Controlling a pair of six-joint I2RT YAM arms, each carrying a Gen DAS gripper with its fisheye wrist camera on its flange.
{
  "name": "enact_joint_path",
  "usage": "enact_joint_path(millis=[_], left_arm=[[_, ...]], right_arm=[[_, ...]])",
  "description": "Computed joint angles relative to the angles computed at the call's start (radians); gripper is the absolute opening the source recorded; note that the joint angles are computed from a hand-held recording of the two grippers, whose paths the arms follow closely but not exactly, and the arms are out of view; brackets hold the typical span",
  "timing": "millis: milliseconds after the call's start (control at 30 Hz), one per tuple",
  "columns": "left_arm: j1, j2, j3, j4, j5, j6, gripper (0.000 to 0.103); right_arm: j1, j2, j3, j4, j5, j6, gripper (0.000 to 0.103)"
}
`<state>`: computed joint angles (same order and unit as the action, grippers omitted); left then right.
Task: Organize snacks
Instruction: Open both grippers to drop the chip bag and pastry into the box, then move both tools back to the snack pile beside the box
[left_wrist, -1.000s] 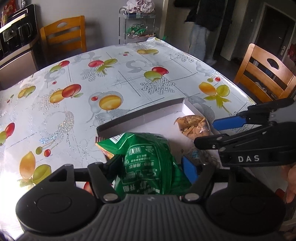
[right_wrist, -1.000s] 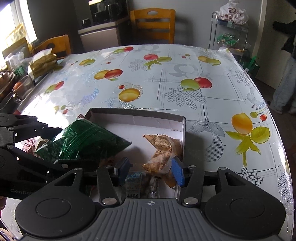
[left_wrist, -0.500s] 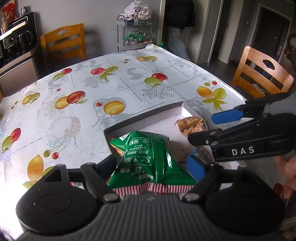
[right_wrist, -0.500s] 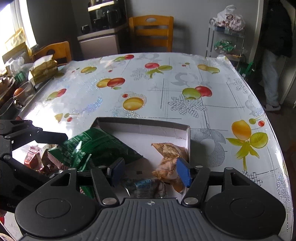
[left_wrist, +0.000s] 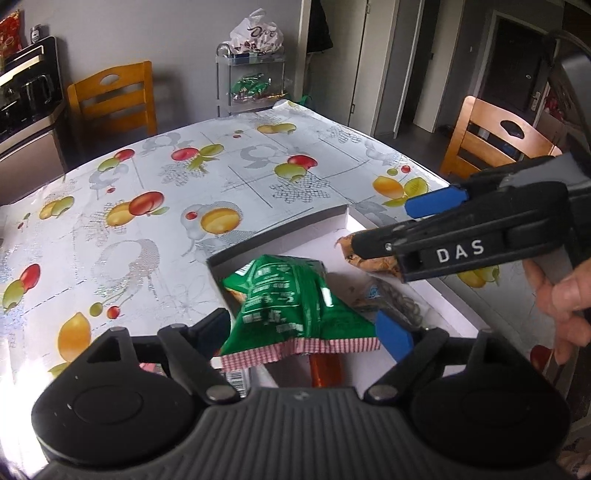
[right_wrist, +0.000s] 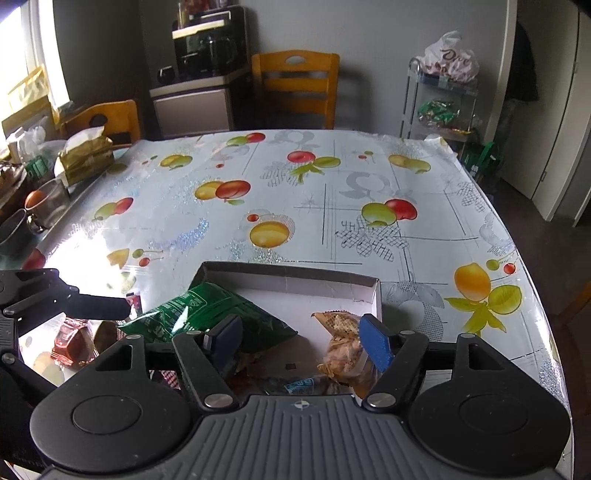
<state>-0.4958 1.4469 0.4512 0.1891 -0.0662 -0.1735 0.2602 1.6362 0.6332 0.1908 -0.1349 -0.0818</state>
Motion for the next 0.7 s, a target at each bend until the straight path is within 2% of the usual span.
enact_joint_path(millis=[400, 700], left_arm=[[0.113, -0.196, -0.107, -0.085, 0.006, 0.016, 0.087], [0.261, -0.398, -0.196, -0.202, 0.04, 0.042, 0.087]], right_arm=[[0.122, -0.047, -0.015, 0.005, 0.045, 0.056, 0.072], [0.247, -0.031, 0.017, -0.001, 0.079, 0.067, 0.072]])
